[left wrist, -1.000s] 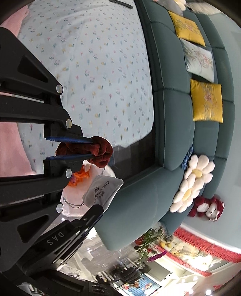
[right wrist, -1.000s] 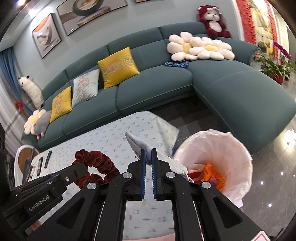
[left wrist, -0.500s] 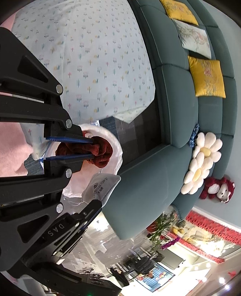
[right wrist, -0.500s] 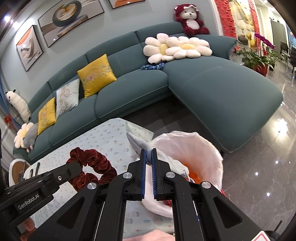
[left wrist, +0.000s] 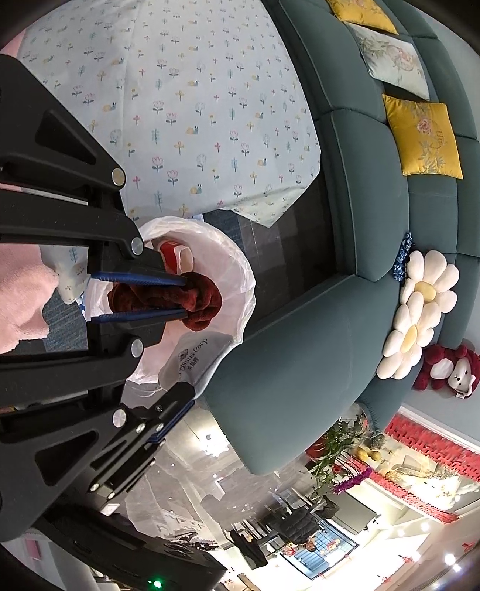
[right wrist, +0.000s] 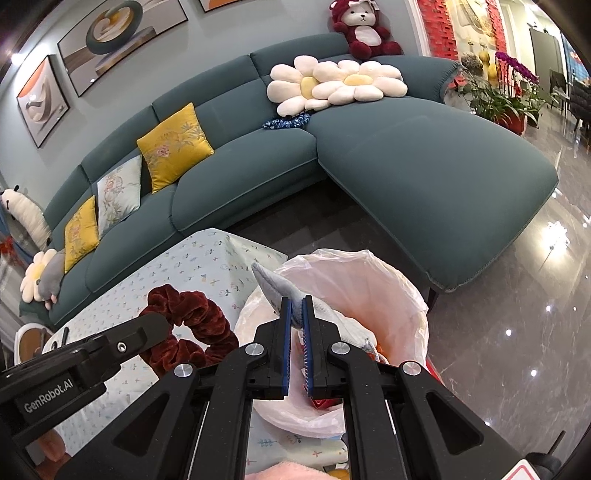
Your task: Collect trash
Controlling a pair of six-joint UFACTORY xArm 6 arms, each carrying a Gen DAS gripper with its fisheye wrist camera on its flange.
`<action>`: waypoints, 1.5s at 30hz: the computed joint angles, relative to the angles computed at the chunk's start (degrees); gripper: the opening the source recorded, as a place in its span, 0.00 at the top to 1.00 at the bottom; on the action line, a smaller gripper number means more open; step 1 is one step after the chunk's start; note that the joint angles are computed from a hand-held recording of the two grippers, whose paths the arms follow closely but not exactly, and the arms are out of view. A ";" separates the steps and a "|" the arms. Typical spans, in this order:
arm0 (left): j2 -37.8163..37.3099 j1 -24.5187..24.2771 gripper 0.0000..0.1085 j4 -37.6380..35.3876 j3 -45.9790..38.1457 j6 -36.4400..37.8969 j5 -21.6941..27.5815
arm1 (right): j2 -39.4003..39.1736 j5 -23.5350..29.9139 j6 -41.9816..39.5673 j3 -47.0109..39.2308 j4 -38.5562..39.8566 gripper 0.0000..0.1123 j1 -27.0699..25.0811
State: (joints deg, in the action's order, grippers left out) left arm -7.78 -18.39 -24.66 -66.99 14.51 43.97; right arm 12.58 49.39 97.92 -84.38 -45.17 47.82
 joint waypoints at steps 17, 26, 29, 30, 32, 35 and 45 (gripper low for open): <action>-1.41 4.76 0.54 1.19 3.95 -3.39 -2.13 | 3.98 4.24 -3.47 -5.01 2.31 0.70 1.61; -5.32 7.50 0.54 4.07 7.20 -2.63 -2.61 | 8.41 9.38 -7.91 -12.88 4.90 0.62 4.41; -6.79 8.40 0.52 5.67 8.74 -2.64 -3.57 | 10.67 12.47 -10.26 -16.92 5.42 0.52 5.35; -7.17 8.62 0.50 6.29 9.16 -2.80 -3.83 | 11.21 13.09 -10.74 -17.91 5.41 0.49 5.56; -7.87 9.22 0.48 7.65 9.86 -3.15 -4.31 | 12.81 15.00 -12.01 -20.78 5.59 0.47 6.20; -8.54 10.29 0.44 8.72 10.61 -3.33 -4.47 | 15.04 16.96 -13.68 -24.53 6.06 0.45 6.91; -9.39 12.93 0.39 11.77 12.69 -3.36 -5.80 | 19.99 20.83 -16.85 -31.90 8.12 0.36 8.33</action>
